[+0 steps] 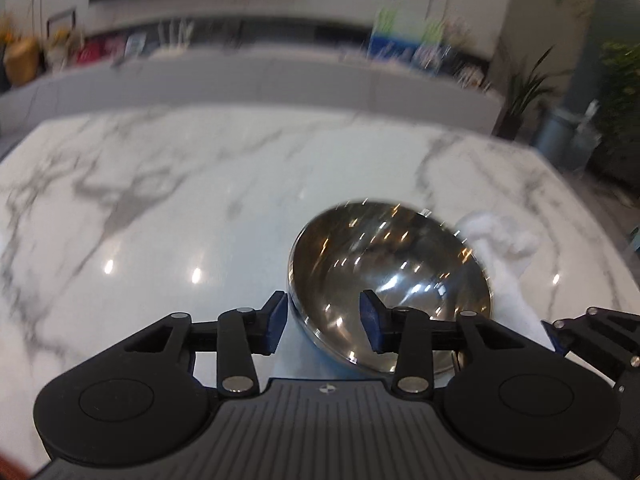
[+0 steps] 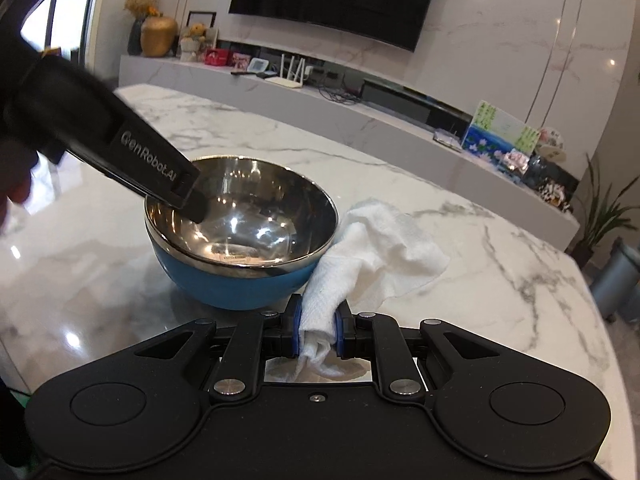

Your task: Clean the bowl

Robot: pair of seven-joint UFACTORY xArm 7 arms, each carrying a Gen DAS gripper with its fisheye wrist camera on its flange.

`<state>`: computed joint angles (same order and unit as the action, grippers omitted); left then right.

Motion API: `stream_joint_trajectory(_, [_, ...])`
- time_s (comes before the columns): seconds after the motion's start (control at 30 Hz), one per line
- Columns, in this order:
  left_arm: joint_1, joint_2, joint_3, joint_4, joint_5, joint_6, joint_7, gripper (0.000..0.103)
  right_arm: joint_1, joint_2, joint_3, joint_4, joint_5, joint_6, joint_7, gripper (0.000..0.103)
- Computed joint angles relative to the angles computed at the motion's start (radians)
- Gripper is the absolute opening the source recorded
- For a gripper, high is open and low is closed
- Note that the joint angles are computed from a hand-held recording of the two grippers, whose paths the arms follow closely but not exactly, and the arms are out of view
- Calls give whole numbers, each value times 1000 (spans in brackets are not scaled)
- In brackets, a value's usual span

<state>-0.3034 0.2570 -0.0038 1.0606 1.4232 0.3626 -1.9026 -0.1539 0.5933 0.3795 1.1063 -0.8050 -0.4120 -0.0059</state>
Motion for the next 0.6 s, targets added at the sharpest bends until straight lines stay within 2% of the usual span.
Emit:
stream_joint_trajectory(0.1, [0, 13, 3, 4, 75, -10, -18, 38, 24, 6, -23, 8, 14, -5, -24, 14])
stream_joint_trajectory(0.2, [14, 27, 2, 11, 53, -41, -2, 36, 47, 3, -43, 2, 31, -8, -51, 14])
stream_joint_trajectory(0.33, [6, 31, 3, 19, 4, -14, 78, 24, 67, -1, -54, -9, 47, 6, -90, 14])
stream_joint_trajectory(0.53, [10, 46, 19, 36, 24, -35, 137, 14, -72, 19, 110, -2, -8, 144, -104, 14])
stream_joint_trajectory(0.6, [9, 45, 22, 34, 19, -33, 133, 13, -80, 20, 125, -7, 7, 156, -132, 14])
